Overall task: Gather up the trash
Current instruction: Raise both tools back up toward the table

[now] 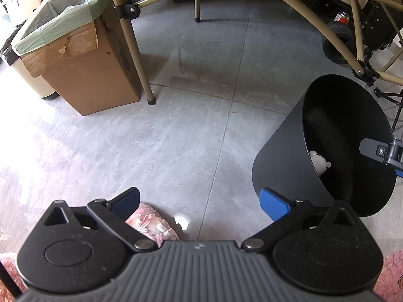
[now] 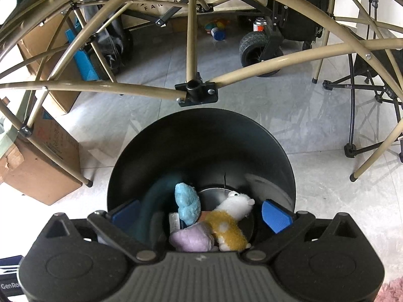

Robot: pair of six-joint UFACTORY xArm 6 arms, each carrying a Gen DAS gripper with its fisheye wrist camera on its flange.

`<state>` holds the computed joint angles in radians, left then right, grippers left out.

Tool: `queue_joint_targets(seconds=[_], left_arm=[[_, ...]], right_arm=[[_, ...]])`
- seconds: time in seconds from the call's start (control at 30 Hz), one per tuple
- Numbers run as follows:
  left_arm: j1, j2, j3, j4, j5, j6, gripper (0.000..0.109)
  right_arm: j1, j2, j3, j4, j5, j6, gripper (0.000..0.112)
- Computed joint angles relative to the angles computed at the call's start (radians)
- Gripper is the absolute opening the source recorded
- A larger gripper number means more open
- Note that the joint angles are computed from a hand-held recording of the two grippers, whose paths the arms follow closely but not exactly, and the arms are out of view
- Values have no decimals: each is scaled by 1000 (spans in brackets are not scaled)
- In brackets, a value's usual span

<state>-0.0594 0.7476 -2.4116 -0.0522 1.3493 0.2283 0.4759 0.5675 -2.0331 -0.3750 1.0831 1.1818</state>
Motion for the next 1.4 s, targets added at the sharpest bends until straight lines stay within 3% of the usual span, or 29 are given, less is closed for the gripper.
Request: queue_joint_targets(seconds=[0.67,1.13,1.4], left_arm=[[-21,-138,176,-79,-111,55,103],[-60,-357,456,-239,-335,163,103],[-112,-492,641,-377,-492,277,103]], right_arm=[[18,-122,152,-122,-71,61,103],[54,-334,350,-364,-110,163,103],[71,-453,423,-511,-81,288,103]])
